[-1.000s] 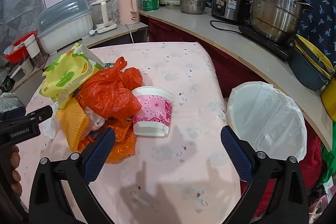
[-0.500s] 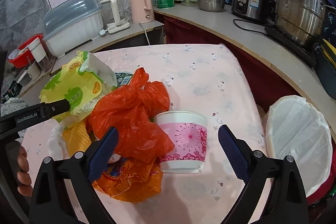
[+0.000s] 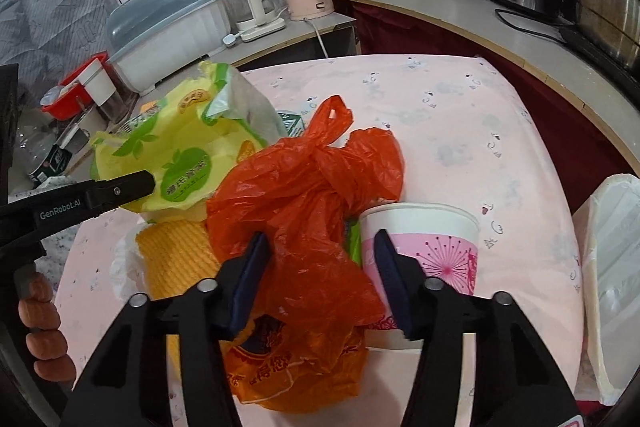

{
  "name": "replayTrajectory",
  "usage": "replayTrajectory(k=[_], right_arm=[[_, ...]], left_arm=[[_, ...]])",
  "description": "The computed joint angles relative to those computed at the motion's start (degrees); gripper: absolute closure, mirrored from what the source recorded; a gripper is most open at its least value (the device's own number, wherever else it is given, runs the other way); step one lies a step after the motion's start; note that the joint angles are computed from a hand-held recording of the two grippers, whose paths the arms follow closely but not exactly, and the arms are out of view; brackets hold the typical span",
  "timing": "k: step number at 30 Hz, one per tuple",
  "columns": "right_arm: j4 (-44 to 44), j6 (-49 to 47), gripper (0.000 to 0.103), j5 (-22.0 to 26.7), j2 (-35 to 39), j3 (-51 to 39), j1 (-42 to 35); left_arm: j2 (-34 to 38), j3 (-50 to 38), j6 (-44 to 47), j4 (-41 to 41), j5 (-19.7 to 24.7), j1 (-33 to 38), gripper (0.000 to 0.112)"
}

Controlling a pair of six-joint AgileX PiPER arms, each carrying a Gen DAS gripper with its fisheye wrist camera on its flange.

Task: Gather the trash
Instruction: 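Carry both bags over the white-lined bin and open both tools to drop them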

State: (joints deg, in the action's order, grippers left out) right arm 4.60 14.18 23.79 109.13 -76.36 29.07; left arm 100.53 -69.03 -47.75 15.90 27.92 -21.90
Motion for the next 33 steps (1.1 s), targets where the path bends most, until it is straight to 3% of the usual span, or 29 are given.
replayTrajectory(k=[1, 4, 9, 19, 26, 33], right_arm=[[2.3, -2.3, 0.075, 0.0, -0.1, 0.1, -0.1], [1.3, -1.8, 0.085, -1.1, -1.2, 1.1, 0.7], [-1.6, 0.9, 0.092, -4.2, -6.9, 5.7, 0.9], [-21.3, 20.0, 0.093, -5.8, -21.8, 14.5, -2.1], [-27.5, 26.1, 0.094, -5.1, -31.9, 20.6, -8.0], [-17.8, 15.5, 0.094, -5.2, -40.2, 26.5, -18.9]], left_arm=[[-0.5, 0.4, -0.8, 0.9, -0.1, -0.3, 0.104], [-2.1, 1.0, -5.5, 6.5, 0.9, -2.3, 0.105], [-5.4, 0.9, -9.6, 10.8, 2.9, -5.3, 0.105], [-9.6, -3.5, -15.1, 17.0, 7.5, -13.7, 0.105], [-7.5, -10.4, -16.4, 19.5, 10.6, -20.8, 0.105], [-1.7, -19.5, -13.9, 18.2, 12.6, -26.4, 0.106]])
